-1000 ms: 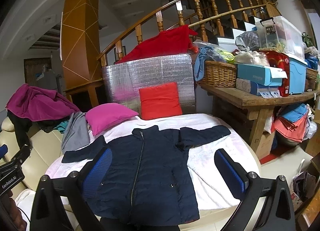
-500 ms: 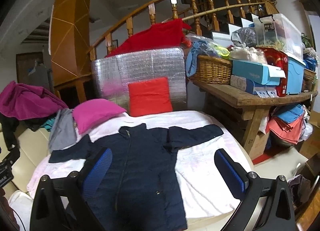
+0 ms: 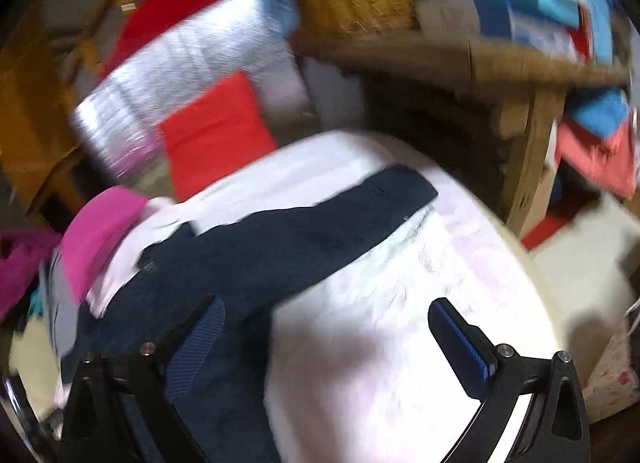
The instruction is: Fold large clothes
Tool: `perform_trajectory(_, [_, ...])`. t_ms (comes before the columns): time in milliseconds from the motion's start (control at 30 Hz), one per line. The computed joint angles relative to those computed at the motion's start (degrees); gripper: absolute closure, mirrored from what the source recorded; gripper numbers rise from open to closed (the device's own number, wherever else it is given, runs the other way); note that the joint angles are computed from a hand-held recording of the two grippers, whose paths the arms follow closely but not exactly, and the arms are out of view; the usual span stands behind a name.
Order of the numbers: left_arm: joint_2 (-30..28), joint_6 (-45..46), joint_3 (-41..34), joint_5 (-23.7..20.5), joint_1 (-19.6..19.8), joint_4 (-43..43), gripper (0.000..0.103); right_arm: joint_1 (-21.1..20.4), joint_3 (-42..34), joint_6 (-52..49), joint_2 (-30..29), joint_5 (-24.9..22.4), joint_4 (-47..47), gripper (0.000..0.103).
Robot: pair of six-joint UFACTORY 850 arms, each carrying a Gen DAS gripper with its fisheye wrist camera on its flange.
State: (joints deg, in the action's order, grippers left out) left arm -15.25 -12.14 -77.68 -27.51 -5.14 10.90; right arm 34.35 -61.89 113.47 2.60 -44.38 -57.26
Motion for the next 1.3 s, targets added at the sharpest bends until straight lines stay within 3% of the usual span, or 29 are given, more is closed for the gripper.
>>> perform_trajectory(67, [-3.5, -4.2, -2.5, 1.5, -0.4, 3.1, 0.0, -6.5, 1.6, 1.9, -1.7, 7.7, -0.2, 0.011])
perform_trajectory(133, [-7.0, -8.5, -5.3, 2.4, -0.9, 6.8, 0.0, -13.9, 2.9, 6.8, -4.6, 17.1, -1.1, 0.026])
perform_trajectory(233, [-10.4, -13.2, -8.3, 2.3, -2.0, 11.8, 0.0, -21.2, 2.7, 12.4, -9.5, 26.7, -2.2, 0.04])
perform_trajectory(333, [-13.1, -10.0, -11.1, 0.9, -2.5, 9.9, 0.0, -24.3, 1.0, 14.4, -14.0, 27.1, -2.1, 0.044])
perform_trajectory(400, [-14.1, -7.7, -12.1, 0.0, -2.6, 8.3, 0.0, -24.7, 1.1, 25.5, -14.5, 26.9, -12.6, 0.046])
perform_trajectory(500, [-15.7, -7.4, -13.5, -3.0, -2.8, 7.9, 0.0, -25.2, -0.2, 31.5, -16.9, 26.6, -19.7, 0.082])
perform_trajectory(533, [-16.7, -5.1, -14.3, -5.0, -2.6, 5.7, 0.0, -25.1, -0.4, 32.3, -17.3, 26.1, -20.7, 0.087])
perform_trajectory(600, [-16.2, -4.1, -13.4, -4.3, -2.3, 4.2, 0.0, -24.0, 0.3, 38.0, -16.5, 23.7, -26.3, 0.097])
perform_trajectory(733, [-15.6, -0.5, -12.8, -5.3, -2.0, 0.5, 0.0, -18.2, -1.2, 33.0, -12.9, 15.7, -27.8, 0.097])
perform_trajectory(867, [-14.9, 11.2, -14.4, -11.7, -0.3, -11.3, 0.0, -10.8, -5.3, 28.5, -10.2, 9.8, -31.8, 0.097])
perform_trajectory(967, [-10.5, 14.2, -11.3, -8.2, 2.3, -17.3, 0.0, -5.6, -11.3, 23.1, -11.7, 8.4, -31.4, 0.097])
perform_trajectory(1167, [-4.0, 6.2, -6.0, 0.5, 6.5, -5.6, 0.0, 2.8, -30.1, 14.1, -24.5, 12.5, -27.1, 0.097])
perform_trajectory(1300, [-3.9, 3.4, -6.8, 2.0, 10.1, -3.6, 0.0, 5.9, -48.6, -1.4, -39.6, 17.0, -11.6, 0.092])
